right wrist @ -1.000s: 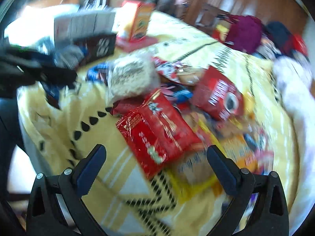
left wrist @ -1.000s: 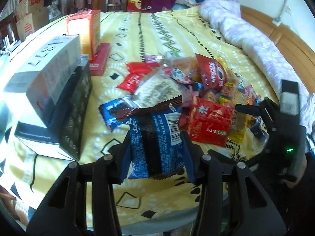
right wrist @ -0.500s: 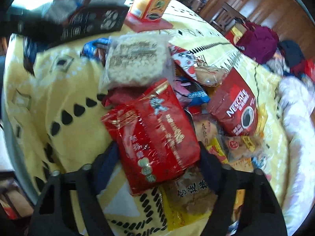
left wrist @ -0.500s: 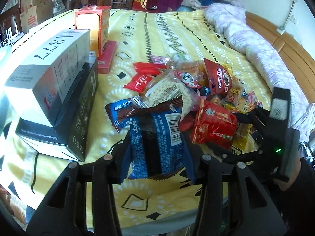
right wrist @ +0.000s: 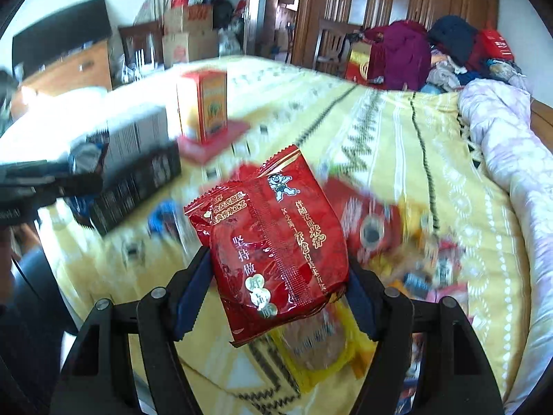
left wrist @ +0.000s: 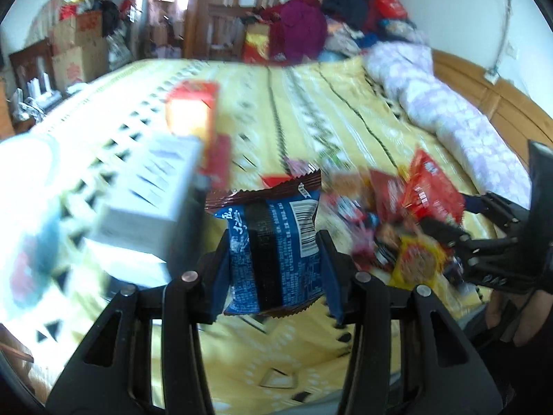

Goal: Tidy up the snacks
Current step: 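Carry both packets over the glass bowl with both tools, then open both tools to drop the packets into the glass bowl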

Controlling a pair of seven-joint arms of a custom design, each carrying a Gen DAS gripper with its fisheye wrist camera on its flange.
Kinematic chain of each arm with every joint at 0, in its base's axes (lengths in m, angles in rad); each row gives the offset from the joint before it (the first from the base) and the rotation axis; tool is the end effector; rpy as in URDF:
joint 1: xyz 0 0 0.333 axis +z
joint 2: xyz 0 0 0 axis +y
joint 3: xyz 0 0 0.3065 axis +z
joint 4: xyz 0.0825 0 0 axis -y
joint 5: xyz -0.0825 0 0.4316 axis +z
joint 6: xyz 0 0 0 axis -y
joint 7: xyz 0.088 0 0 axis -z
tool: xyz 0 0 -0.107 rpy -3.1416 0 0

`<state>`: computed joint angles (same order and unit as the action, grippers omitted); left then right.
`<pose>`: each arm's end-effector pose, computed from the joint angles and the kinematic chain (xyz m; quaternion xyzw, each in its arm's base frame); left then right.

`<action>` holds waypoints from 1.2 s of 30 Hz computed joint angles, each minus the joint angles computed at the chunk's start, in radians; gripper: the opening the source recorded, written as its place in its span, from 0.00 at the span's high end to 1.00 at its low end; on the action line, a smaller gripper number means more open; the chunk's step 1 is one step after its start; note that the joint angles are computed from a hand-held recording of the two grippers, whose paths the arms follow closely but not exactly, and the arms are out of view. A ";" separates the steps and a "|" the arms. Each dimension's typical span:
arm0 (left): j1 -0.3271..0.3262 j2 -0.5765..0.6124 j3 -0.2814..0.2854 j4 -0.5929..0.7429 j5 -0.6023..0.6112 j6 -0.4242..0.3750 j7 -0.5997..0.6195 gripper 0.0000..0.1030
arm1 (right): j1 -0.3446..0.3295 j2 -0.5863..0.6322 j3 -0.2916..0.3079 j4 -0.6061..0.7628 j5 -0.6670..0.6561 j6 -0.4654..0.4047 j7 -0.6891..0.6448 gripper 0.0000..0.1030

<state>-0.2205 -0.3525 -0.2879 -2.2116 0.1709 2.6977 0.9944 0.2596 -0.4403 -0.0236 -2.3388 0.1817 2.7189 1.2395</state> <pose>0.4708 -0.2873 0.5898 -0.6180 0.6701 -0.3567 0.2044 0.5048 0.1133 0.5753 -0.7706 0.4935 -0.2450 0.3202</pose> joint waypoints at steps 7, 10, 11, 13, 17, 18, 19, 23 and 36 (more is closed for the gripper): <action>0.128 -0.100 0.031 -0.022 0.079 -0.029 -0.073 0.55 | 0.126 0.129 -0.016 0.236 0.198 -0.011 -0.057 0.27; 0.194 -0.135 0.051 -0.037 0.098 -0.069 -0.111 0.55 | 0.169 0.218 -0.006 0.364 0.323 -0.047 -0.101 0.27; 0.215 -0.149 0.062 -0.046 0.100 -0.084 -0.122 0.55 | 0.174 0.250 0.008 0.405 0.353 -0.058 -0.109 0.27; 0.255 -0.165 0.073 -0.059 0.110 -0.110 -0.149 0.55 | 0.182 0.324 0.041 0.509 0.405 -0.095 -0.121 0.27; 0.321 -0.203 0.094 -0.101 0.127 -0.150 -0.199 0.55 | 0.186 0.486 0.130 0.709 0.459 -0.155 -0.096 0.27; 0.328 -0.207 0.099 -0.108 0.121 -0.160 -0.211 0.55 | 0.185 0.524 0.149 0.754 0.464 -0.173 -0.078 0.27; 0.335 -0.209 0.110 -0.118 0.109 -0.162 -0.223 0.55 | 0.190 0.571 0.169 0.810 0.456 -0.197 -0.050 0.27; 0.342 -0.239 0.117 -0.148 0.085 -0.173 -0.259 0.55 | 0.207 0.699 0.221 0.951 0.384 -0.260 0.035 0.27; 0.326 -0.268 0.170 -0.186 0.013 -0.165 -0.161 0.54 | 0.250 0.871 0.275 1.139 0.286 -0.371 0.101 0.25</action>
